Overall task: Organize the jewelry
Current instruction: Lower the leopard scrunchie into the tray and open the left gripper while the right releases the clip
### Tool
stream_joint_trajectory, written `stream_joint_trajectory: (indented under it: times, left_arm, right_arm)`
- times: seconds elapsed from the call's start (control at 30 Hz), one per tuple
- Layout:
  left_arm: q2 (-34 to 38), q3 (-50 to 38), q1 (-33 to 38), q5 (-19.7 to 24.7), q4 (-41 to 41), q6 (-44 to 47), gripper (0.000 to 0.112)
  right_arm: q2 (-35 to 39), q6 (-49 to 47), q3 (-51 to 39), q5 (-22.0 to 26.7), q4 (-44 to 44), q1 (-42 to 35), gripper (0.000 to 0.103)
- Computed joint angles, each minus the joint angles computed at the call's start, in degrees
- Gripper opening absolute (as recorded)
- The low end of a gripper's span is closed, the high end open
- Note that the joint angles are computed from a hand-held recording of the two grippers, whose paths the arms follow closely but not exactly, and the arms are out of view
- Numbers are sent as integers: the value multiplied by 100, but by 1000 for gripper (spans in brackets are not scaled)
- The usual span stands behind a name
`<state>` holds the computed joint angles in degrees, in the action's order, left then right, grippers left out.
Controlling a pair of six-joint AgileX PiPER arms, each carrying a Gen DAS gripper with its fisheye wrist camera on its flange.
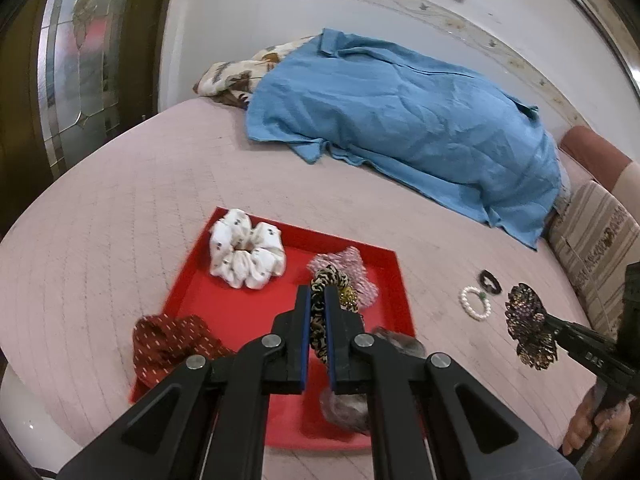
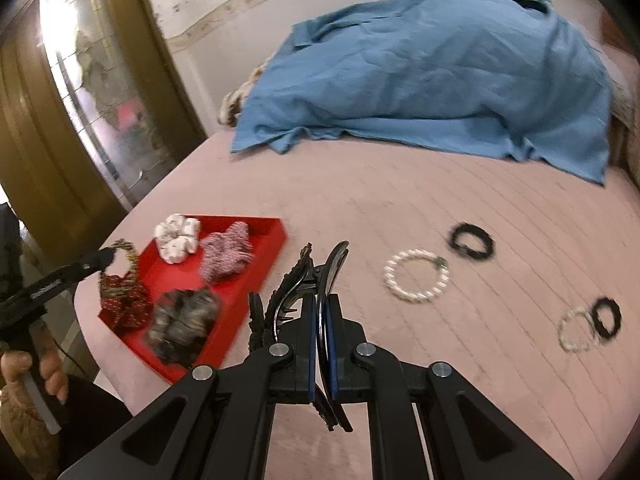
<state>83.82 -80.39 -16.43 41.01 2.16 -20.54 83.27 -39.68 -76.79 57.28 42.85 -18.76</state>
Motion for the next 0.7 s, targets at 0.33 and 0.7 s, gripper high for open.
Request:
stream_joint_trajectory:
  times: [0.33,0.7]
  left_arm:
    - [468,-377,865,-22,-936,858,6]
    - [746,-357,1633,-27,-1814,1207,6]
  right_arm:
    - [196,852,-531,-259,-604,1272,6]
    - [744,1571,-1408,-367,-1204,2405,6]
